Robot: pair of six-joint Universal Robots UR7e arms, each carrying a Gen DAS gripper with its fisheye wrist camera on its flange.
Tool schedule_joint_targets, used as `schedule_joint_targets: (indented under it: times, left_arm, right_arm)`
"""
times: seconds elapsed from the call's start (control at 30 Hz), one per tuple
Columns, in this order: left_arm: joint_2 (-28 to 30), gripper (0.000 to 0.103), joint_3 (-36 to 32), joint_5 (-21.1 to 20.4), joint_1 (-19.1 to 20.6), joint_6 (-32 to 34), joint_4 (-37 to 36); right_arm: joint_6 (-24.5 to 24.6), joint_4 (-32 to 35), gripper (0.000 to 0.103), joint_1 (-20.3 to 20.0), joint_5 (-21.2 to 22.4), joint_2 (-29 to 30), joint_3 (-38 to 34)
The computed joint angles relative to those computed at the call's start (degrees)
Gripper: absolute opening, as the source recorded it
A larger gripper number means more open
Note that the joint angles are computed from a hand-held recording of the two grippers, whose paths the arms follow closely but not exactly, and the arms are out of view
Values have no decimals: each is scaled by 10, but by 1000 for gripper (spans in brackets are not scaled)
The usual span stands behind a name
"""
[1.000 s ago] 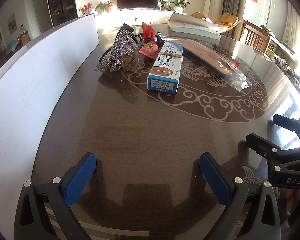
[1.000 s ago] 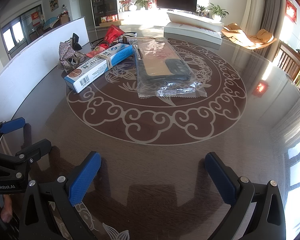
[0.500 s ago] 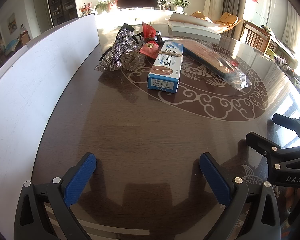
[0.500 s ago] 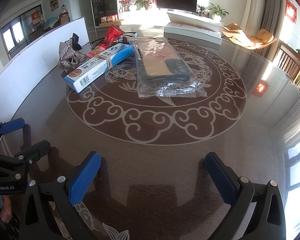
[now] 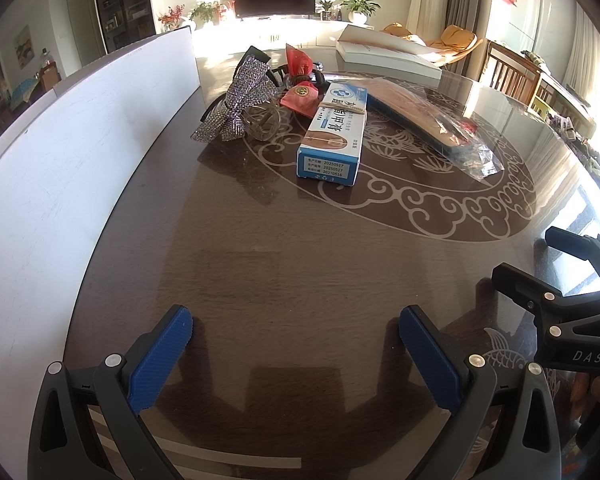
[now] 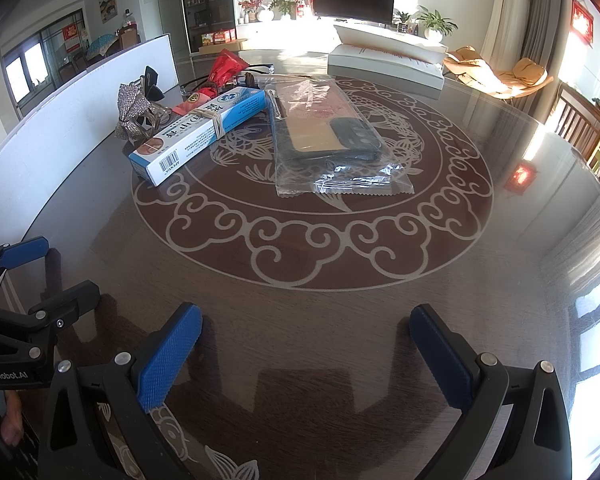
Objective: Organize objects
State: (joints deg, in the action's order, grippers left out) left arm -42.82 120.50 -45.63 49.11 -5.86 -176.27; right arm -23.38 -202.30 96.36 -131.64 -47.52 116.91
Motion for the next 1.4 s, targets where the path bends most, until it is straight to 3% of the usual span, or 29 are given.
schedule_joint_targets:
  times: [0.13, 0.2, 0.33, 0.47, 0.5, 0.6, 0.73, 0.8, 0.9, 1.03, 1.4]
  left_arm:
    - [0, 103, 0, 0, 0, 1, -2]
    - [1, 103, 0, 0, 0, 0, -2]
    - [1, 103, -2, 2, 0, -2, -2]
    - [2, 103, -2, 1, 0, -1, -2]
    - [2, 103, -2, 1, 0, -1, -2]
    - [2, 103, -1, 1, 0, -1, -2]
    - [2, 103, -1, 2, -1, -2, -2]
    - [2, 103, -1, 2, -1, -2, -3]
    - [3, 103, -3, 2, -1, -2, -2]
    - [3, 103, -3, 2, -1, -2, -1]
    - [3, 103, -4, 2, -1, -3, -1]
  right_arm:
    - [23, 63, 103, 5, -14, -19, -8]
    - [-5, 31, 103, 8, -1, -25, -11]
    - [-47, 83, 103, 12, -19, -14, -97]
    - [-58, 209, 103, -7, 14, 15, -213]
    - [-52, 261, 103, -13, 27, 22, -243]
    - [-10, 401, 103, -20, 14, 61, -334]
    - [-5, 451, 103, -18, -10, 99, -388]
    - [16, 464, 100, -22, 10, 95, -391]
    - [3, 417, 77, -23, 17, 85, -366]
    - [2, 371, 77, -26, 16, 56, -307]
    - [3, 143, 77, -36, 0, -71, -36]
